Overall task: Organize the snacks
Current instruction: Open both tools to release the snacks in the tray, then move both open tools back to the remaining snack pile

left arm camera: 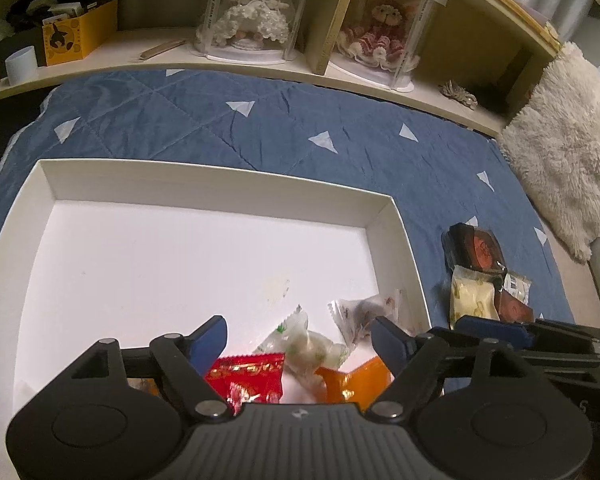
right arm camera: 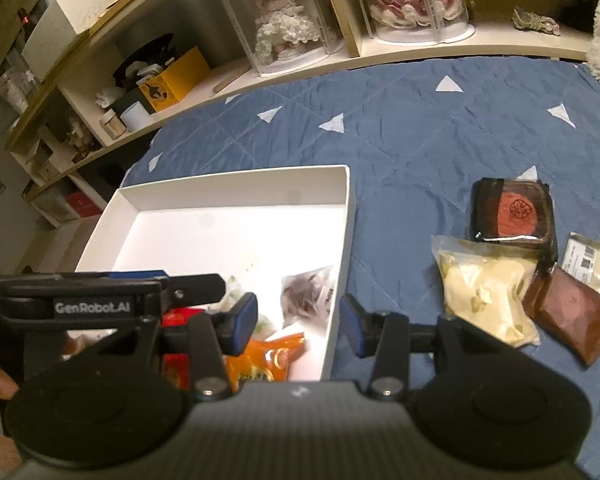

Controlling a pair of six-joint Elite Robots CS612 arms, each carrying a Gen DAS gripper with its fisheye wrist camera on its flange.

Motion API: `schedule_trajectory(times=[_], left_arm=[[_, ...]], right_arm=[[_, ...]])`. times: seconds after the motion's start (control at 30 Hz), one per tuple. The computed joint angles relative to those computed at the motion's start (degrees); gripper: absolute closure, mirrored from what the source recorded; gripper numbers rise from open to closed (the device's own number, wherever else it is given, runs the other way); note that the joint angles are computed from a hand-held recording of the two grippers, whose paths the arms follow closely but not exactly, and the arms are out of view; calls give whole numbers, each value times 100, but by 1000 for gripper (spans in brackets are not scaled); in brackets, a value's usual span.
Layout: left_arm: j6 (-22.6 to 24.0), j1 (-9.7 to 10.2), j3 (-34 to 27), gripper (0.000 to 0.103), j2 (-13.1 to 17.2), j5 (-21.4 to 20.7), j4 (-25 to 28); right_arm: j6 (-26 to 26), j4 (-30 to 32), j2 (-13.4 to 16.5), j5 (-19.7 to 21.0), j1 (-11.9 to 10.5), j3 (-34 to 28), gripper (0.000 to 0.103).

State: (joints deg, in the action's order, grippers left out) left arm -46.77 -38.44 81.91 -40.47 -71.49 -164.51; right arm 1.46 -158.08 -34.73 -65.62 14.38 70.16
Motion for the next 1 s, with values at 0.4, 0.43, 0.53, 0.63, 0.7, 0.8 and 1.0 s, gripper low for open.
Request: schedule_trajectory(times=[0.4, 0.43, 0.53, 0.63, 0.7, 0.8, 1.0], left_arm=[[-57, -108, 300, 14, -223, 107, 72], [-60, -116, 322, 11, -238, 110, 73], [-64, -153, 382, 6, -284, 152, 96], [-86, -189, 448, 1, -330, 189, 84], [-89, -213, 492, 0, -357, 203, 60], [-54, -251, 534, 0, -393, 233, 83], [31, -333, 578, 0, -451, 336, 67]], right_arm=[[-193, -233, -190, -267, 2, 325, 34], [-196, -245, -202, -281, -4, 348, 32], [-206, -279, -248, -348, -19, 433, 26], [-228, -349, -295, -463, -27, 524, 22], [-225, -429, -344, -525, -39, 619, 19], [-211, -563, -403, -629, -46, 731, 8], [-248, -956, -518, -778, -78, 1003, 0]])
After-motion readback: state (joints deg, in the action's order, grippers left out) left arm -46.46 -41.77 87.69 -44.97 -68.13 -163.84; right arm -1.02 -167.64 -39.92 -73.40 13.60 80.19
